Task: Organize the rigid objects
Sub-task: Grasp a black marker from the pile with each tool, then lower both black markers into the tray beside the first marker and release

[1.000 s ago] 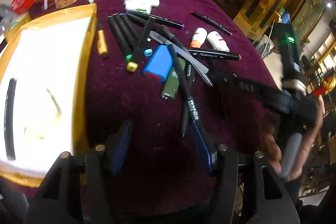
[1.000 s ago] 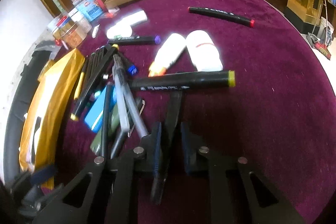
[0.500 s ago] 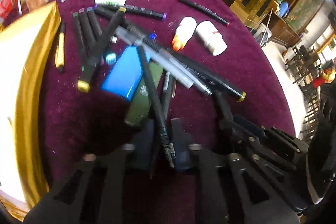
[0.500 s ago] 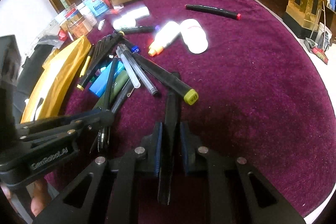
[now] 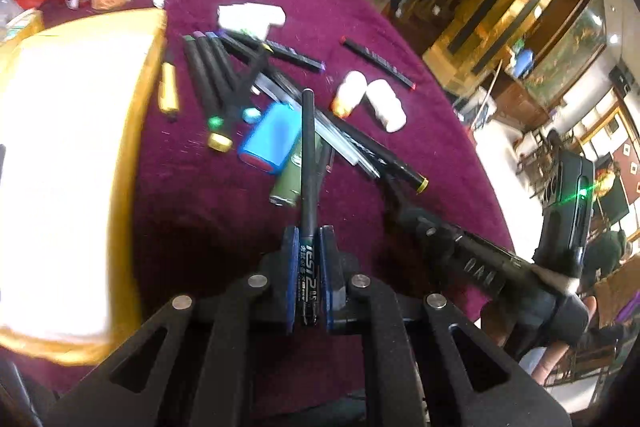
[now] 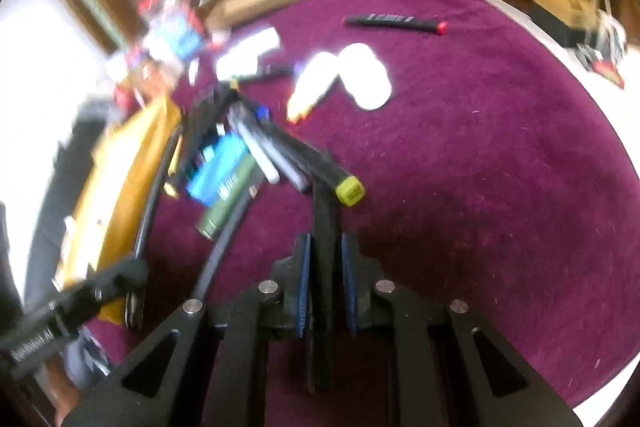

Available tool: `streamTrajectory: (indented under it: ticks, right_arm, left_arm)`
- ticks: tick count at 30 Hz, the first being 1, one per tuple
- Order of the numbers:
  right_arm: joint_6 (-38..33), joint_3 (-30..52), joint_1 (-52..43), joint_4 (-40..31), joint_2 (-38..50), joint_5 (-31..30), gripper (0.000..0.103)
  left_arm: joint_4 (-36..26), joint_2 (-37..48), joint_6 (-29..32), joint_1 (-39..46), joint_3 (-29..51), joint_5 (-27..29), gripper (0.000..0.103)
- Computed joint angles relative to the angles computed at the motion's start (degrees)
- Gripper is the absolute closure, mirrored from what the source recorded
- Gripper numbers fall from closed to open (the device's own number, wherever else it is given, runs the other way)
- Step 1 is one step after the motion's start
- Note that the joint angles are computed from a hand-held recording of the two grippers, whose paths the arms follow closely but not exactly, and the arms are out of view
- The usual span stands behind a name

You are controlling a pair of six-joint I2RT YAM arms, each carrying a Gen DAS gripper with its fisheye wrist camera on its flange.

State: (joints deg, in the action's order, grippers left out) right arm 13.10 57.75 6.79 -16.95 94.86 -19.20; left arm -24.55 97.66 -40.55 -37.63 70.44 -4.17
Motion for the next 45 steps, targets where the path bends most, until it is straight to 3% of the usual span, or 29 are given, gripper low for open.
streamTrajectory:
  ticks: [5, 9, 13, 18, 27, 32, 36, 43, 45]
  right_arm:
    - [4.06, -5.49, 4.16, 5.81, -8.72, 1.54, 0.089]
    - [4.96, -5.1, 10.38, 8.79, -10.79, -0.07, 0.089]
    - [4.42, -0.21, 17.47, 8.26, -7.49, 0.27, 0.089]
    - [3.93, 10.63, 23.62, 4.58, 1.93, -3.94, 0.089]
    - [-0.28, 33.95, 30.44, -5.79, 21.22, 2.47, 0.089]
    - [-1.49, 44.76, 31.87, -12.09, 29.86, 6.04, 0.089]
    - [-3.36, 48.94, 33.1, -15.54, 32.47, 9.27, 0.089]
    - [-5.57, 61.26, 34.44, -27.89, 39.31, 13.6, 0.089]
    - [-6.12, 61.2, 34.51, -28.15, 39.17, 13.75, 0.088]
  left_arm:
    - [1.21, -13.49, -3.3, 3.31, -10.33, -1.2, 0.096]
    - [-0.6, -21.85, -4.47, 7.4, -15.85, -3.81, 0.096]
    - [-2.19, -25.31, -4.61, 14.86, -19.6, -2.63, 0.096]
    - [-1.65, -28.37, -3.04, 22.93, -23.65, 0.25, 0.095]
    - [-3.06, -25.37, 4.96, 35.49, -25.59, 6.28, 0.095]
    - [-2.05, -21.84, 8.24, 37.99, -25.55, 8.75, 0.095]
    - [-3.43, -22.09, 8.79, 36.47, -24.83, 5.96, 0.095]
    - [-6.74, -18.55, 11.06, 35.03, -21.34, 2.1, 0.095]
    - [-6.62, -19.41, 10.92, 34.92, -21.85, 2.29, 0.09]
